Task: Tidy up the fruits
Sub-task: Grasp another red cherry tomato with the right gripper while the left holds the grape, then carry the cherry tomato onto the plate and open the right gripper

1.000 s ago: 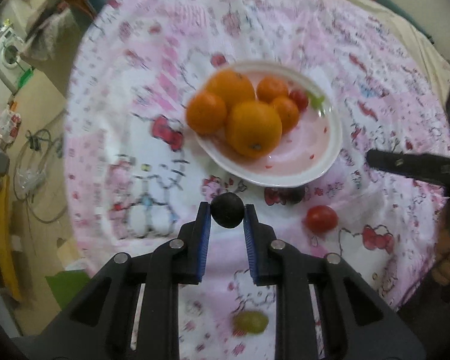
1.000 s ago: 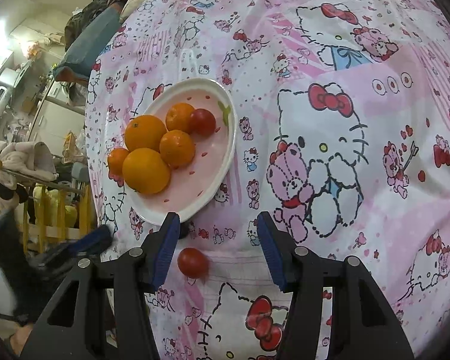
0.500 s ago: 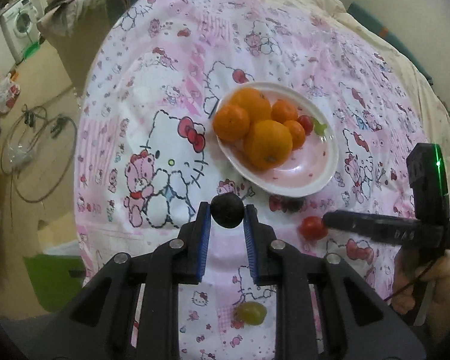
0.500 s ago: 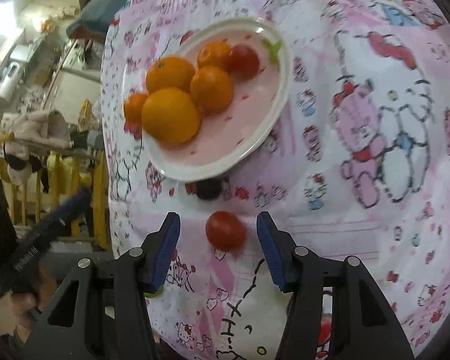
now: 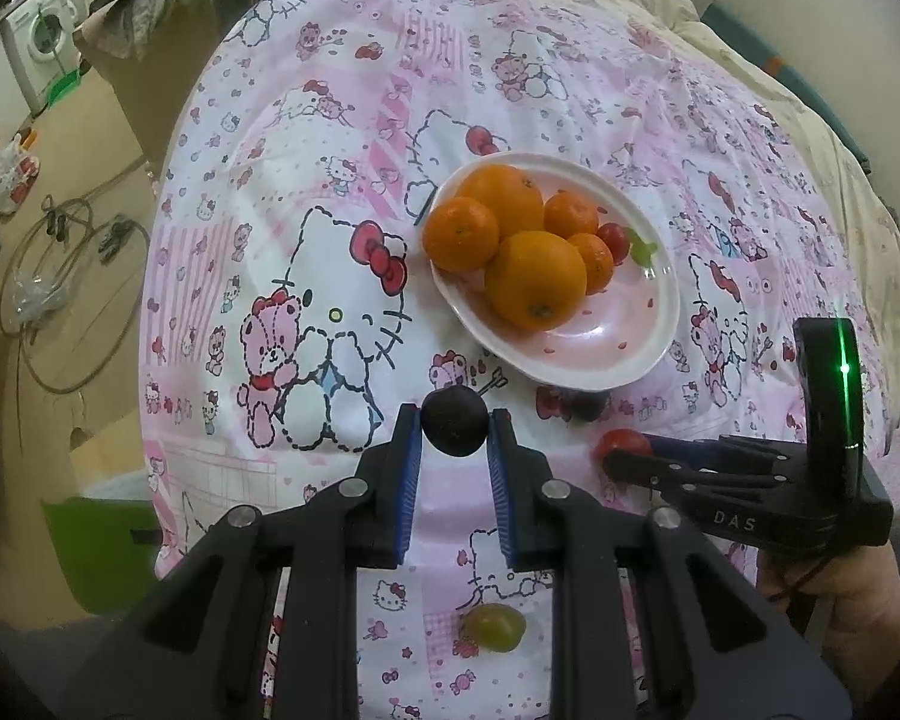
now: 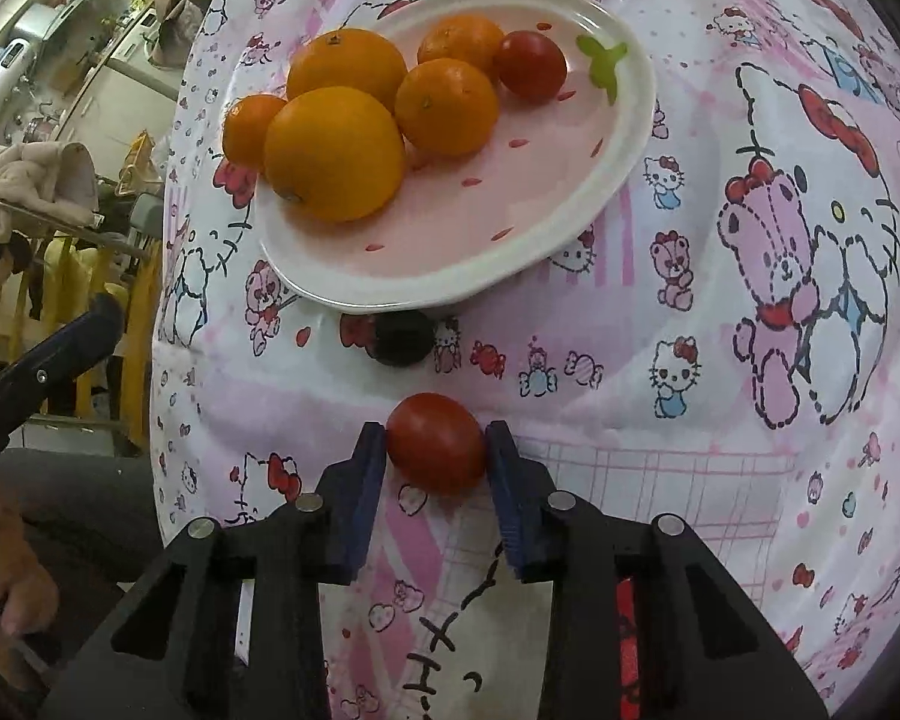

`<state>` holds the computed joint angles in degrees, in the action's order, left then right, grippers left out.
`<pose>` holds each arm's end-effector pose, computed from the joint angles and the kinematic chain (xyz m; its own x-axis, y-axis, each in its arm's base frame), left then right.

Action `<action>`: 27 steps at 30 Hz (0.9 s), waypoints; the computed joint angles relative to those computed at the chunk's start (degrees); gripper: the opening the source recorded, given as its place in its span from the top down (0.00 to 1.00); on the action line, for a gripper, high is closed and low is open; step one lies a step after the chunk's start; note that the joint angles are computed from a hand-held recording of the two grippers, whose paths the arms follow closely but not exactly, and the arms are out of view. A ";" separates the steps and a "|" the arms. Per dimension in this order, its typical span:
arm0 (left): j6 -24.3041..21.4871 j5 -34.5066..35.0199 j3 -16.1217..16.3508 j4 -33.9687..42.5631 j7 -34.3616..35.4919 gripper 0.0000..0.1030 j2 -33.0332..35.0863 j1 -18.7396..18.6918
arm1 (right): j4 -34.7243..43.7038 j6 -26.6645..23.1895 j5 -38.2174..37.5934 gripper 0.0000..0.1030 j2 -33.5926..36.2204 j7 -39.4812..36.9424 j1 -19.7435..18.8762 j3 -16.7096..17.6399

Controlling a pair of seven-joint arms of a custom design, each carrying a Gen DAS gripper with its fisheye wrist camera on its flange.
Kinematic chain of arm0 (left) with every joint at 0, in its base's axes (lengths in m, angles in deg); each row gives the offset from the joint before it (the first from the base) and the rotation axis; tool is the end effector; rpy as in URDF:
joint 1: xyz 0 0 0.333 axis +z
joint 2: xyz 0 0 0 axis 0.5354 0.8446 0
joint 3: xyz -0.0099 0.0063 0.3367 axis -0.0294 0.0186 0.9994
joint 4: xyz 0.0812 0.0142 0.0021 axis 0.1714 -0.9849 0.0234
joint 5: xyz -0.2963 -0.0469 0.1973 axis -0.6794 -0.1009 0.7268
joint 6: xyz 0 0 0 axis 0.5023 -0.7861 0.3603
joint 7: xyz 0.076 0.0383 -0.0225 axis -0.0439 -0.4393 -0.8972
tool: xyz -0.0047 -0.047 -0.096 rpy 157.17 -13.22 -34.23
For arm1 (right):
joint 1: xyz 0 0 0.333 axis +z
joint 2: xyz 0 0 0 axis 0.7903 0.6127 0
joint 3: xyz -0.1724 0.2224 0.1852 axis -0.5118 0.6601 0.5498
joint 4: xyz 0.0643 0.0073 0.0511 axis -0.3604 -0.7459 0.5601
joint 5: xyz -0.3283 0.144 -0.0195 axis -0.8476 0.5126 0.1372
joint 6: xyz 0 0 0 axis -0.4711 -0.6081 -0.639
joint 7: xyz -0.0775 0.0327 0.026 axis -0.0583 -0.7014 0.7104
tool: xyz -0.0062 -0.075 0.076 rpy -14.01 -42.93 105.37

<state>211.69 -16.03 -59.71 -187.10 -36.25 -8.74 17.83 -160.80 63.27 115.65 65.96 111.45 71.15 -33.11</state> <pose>0.3734 -0.2474 0.4231 0.2341 -0.9543 0.1857 -0.8856 -0.2882 -0.3642 0.4639 0.2436 0.3458 0.4112 -0.7965 -0.4433 -0.9099 -0.3880 -0.1470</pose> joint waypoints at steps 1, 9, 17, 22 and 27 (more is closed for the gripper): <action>-0.14 0.26 -0.09 0.10 -0.11 0.82 0.04 0.06 | 0.10 0.11 -0.12 0.66 0.10 0.03 0.09 0.05; -0.63 1.17 -0.27 -0.28 -1.94 0.82 -0.58 0.44 | 0.41 -2.39 3.75 0.66 -1.56 -2.50 -1.44 -0.58; 0.32 -0.31 0.06 -0.43 -0.93 0.82 -0.24 -0.31 | 1.08 -1.69 10.82 0.66 -3.34 -6.21 -3.03 -2.33; 1.47 1.11 -0.68 -0.15 -1.38 0.82 -0.16 0.16 | 2.72 -0.26 13.63 0.66 -2.23 -7.41 -2.82 -2.05; 1.22 1.52 -0.48 0.60 -1.18 0.82 0.82 -0.05 | 5.21 2.73 13.23 0.65 0.26 -5.78 -2.42 -1.59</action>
<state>212.91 -14.51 -60.18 -186.51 -37.43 -7.92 17.78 -155.60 66.00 128.88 66.22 105.68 68.73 -34.70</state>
